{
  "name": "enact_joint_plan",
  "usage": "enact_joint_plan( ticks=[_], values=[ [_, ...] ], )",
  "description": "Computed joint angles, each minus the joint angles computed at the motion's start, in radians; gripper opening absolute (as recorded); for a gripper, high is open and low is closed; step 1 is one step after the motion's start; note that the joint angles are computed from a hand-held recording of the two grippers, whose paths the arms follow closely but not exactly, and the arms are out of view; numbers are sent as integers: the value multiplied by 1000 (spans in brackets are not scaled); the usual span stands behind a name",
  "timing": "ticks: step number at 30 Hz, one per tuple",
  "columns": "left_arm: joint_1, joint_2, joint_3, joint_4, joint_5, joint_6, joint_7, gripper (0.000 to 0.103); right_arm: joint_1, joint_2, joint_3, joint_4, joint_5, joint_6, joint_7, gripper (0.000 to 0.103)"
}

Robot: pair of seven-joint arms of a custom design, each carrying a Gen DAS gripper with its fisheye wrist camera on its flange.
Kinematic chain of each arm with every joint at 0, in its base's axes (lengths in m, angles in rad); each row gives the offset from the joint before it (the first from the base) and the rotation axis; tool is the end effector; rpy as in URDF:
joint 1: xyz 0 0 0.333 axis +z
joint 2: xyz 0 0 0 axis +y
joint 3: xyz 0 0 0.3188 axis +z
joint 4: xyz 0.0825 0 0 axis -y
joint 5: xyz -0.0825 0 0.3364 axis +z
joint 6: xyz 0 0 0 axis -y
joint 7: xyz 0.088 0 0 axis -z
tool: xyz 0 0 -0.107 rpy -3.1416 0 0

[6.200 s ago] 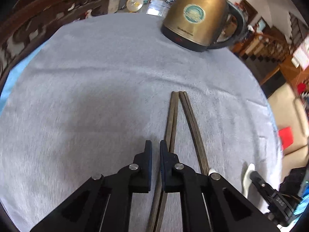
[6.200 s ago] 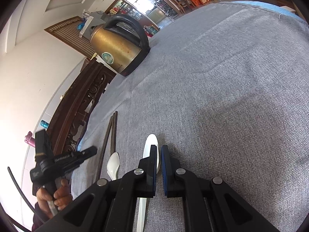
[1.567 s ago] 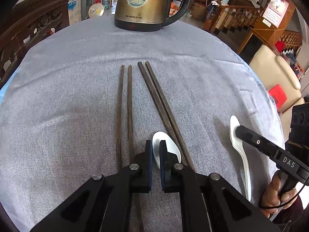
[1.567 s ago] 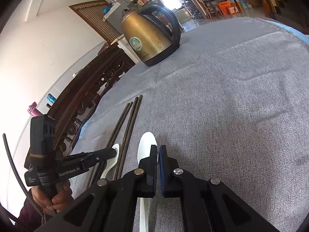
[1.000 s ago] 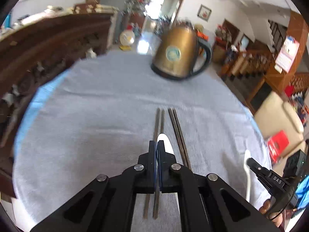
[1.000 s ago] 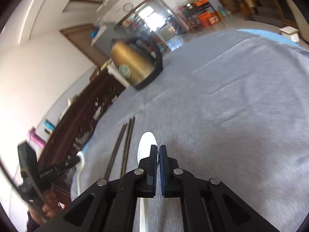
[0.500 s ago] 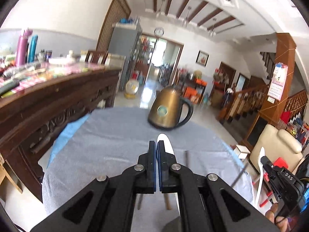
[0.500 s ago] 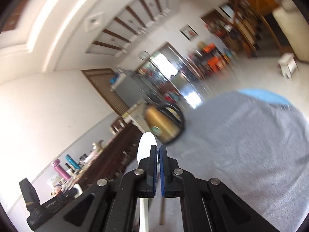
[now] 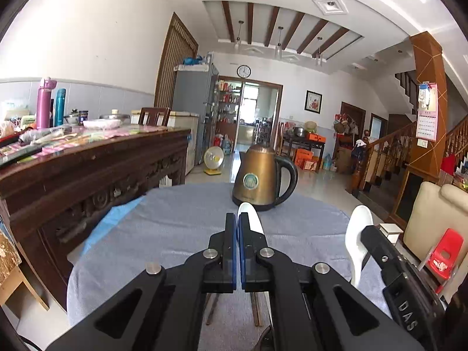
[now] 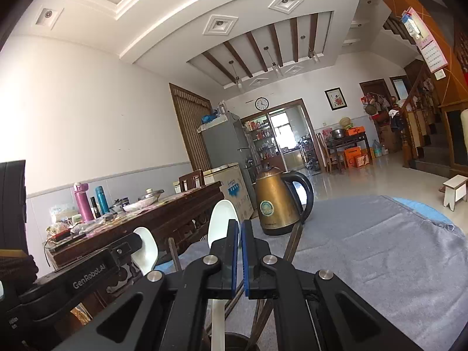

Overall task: Organize utensils
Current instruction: 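Carry the held white spoons to the black holder and drop them in with both tools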

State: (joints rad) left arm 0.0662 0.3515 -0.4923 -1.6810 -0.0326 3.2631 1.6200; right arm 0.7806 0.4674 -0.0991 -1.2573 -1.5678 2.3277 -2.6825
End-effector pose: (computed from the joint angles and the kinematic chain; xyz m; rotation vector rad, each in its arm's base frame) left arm 0.6126 -0.2085 0.5963 -1.2869 1.7338 -1.4113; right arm 0.5409 0.4407 0.5912 -0.9316 1.4851 -1.0376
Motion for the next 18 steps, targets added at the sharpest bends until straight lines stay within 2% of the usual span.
enact_joint_plan(
  ticks=[4, 7, 10, 13, 15, 18],
  values=[
    [-57, -4, 69, -15, 6, 16, -18, 1, -9, 19, -6, 0, 22, 19, -16, 3],
    [-80, -3, 97, -24, 23, 33, -30, 1, -6, 23, -9, -7, 20, 17, -16, 3],
    [-140, -15, 167, -47, 38, 68, -52, 1, 4, 24, -10, -18, 5, 12, -29, 3],
    [-166, -17, 197, -60, 60, 80, -68, 1, 9, 29, -7, -22, 0, 14, -58, 3],
    [-118, -11, 144, -68, 91, 80, -70, 1, 8, 23, -5, -35, 0, 20, -64, 4],
    [-12, 1, 28, -75, 141, 62, -67, 1, 7, -9, 1, -80, -19, 33, -36, 4]
  ],
)
